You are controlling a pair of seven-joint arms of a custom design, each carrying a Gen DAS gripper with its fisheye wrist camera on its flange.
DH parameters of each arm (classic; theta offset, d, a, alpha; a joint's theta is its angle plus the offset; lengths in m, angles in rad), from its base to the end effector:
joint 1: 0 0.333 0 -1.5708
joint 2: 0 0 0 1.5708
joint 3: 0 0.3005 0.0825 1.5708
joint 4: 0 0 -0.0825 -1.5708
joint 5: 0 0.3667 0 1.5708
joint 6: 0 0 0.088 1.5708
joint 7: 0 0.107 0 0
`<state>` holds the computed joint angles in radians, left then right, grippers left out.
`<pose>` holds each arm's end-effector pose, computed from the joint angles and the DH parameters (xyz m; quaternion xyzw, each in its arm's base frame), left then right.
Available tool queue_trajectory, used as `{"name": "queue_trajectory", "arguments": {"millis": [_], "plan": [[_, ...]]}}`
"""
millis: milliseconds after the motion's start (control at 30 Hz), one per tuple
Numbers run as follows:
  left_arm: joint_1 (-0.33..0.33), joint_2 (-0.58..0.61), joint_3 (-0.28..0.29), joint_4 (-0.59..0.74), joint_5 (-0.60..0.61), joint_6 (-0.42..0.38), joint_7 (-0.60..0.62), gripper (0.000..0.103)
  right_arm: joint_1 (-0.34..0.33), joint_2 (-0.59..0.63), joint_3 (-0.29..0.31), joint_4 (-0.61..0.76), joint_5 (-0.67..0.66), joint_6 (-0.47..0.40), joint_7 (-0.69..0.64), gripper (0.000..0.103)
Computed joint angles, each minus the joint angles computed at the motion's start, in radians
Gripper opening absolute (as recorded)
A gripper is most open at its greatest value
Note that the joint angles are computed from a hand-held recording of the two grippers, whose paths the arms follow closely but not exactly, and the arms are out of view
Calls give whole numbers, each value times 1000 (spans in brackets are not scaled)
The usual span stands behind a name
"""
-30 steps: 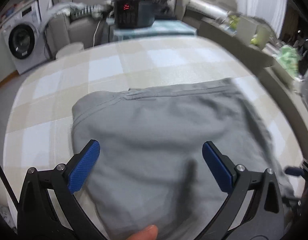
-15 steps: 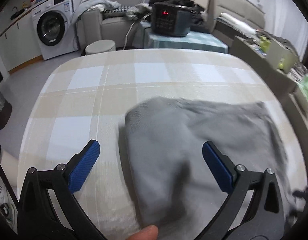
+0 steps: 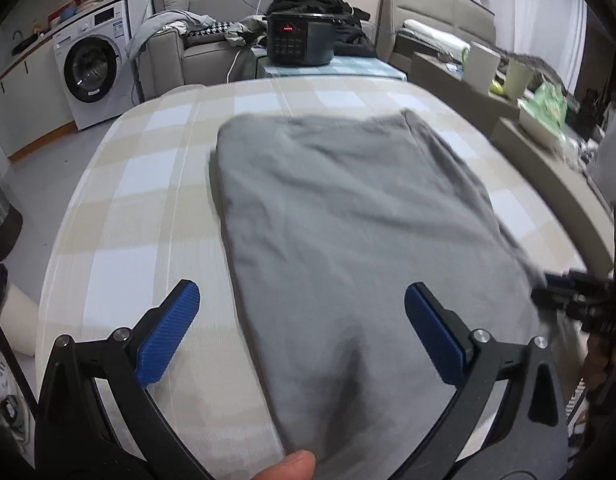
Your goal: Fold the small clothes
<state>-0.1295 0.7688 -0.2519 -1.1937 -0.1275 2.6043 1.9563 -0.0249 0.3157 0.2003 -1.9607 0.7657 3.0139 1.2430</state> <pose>0.7394 -0.2226 0.4055 -0.4586 0.8196 -0.3118 0.1437 0.6282 0.0501 0.3828 -0.5633 0.7306 -0.1158 0.3681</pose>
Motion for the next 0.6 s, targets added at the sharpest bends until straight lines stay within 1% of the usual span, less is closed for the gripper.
{"name": "queue_trajectory", "arguments": {"millis": [67, 133, 200, 300, 367, 400, 433, 467, 500, 533, 567, 600], "plan": [[27, -41, -28, -83, -29, 12, 27, 102, -16, 5, 15, 8, 32, -5, -8, 43], [26, -49, -23, -105, -38, 10, 16, 102, -23, 13, 18, 22, 56, -10, -11, 43], [26, -36, -18, -90, -49, -13, -8, 102, -31, 32, 23, 49, 74, -21, -20, 43], [50, -5, -45, -44, -96, -86, -14, 99, -28, 52, 17, 79, 77, -26, -14, 43], [45, 57, -44, 56, -103, -162, -41, 82, -13, 67, 2, 96, 53, -23, 10, 43], [40, 68, -39, 73, -112, -158, -40, 81, -9, 72, -1, 101, 40, -21, 19, 41], [38, 84, -39, 100, -117, -170, -45, 70, 0, 77, -8, 107, 19, -19, 35, 40], [39, 88, -43, 103, -122, -163, -37, 58, 7, 82, -14, 110, -2, -13, 49, 38], [37, 102, -44, 125, -123, -171, -33, 50, 21, 86, -27, 112, -32, -8, 73, 32], [33, 121, -43, 156, -123, -185, -33, 41, 21, 91, -26, 116, -52, -12, 84, 30], [30, 141, -43, 189, -125, -196, -35, 34, 23, 91, -26, 114, -70, -3, 95, 29], [22, 168, -41, 238, -123, -221, -43, 33, 33, 94, -37, 115, -97, -3, 119, 28]]}}
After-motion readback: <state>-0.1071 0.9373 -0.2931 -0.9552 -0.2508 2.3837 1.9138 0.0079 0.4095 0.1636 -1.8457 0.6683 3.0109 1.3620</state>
